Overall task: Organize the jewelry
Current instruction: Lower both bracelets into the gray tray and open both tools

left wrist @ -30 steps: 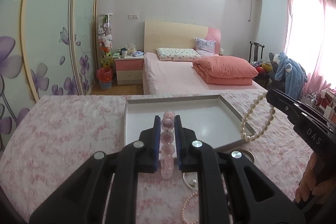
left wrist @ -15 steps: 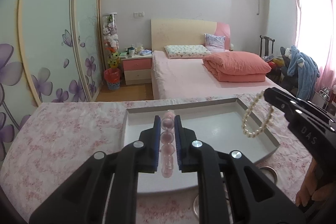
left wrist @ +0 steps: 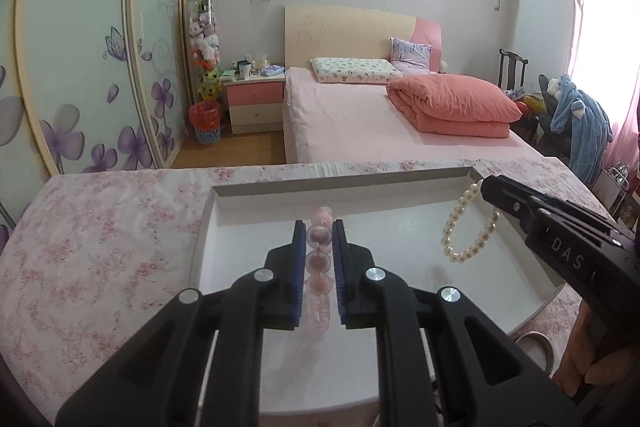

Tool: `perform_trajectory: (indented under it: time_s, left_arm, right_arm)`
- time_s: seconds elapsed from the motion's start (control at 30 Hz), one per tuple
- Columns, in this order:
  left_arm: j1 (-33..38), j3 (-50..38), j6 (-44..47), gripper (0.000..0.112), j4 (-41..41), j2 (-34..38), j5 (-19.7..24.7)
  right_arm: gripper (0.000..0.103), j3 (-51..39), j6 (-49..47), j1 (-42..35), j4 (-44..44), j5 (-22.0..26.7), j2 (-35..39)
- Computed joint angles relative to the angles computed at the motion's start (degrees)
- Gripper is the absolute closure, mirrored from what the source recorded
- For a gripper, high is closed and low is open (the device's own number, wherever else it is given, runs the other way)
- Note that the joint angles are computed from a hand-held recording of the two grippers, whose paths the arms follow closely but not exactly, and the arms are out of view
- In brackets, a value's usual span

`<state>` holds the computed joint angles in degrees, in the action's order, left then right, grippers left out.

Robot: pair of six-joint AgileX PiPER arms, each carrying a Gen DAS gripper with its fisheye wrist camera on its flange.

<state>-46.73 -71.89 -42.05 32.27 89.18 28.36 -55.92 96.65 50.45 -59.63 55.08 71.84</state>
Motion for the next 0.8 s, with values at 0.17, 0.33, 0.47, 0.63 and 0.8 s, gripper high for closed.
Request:
perform_trajectory:
  time_s: [0.17,0.33,0.47,0.63,0.8]
  left_arm:
    - [0.5,-1.2,1.3,0.098,-1.3,1.7,-0.9]
    - [1.9,-1.3,3.8,0.095,-4.4,1.9,-1.9]
    - [2.8,-1.1,3.3,0.091,-4.6,1.3,-1.9]
    - [3.4,0.1,2.2,0.091,-3.8,-0.5,-1.3]
    - [3.1,2.3,1.3,0.091,-2.9,-3.3,-0.5]
  right_arm:
    - [0.092,-0.1,-1.0,-2.2,2.4,-2.3,0.8]
    - [0.082,0.7,-1.1,-3.1,4.2,-2.9,0.0]
    - [0.073,1.3,0.8,-1.7,3.0,-0.9,-1.1]
    - [0.073,1.4,1.6,0.2,2.7,1.4,-2.2]
    - [0.073,1.3,2.5,3.1,2.2,4.5,-3.0]
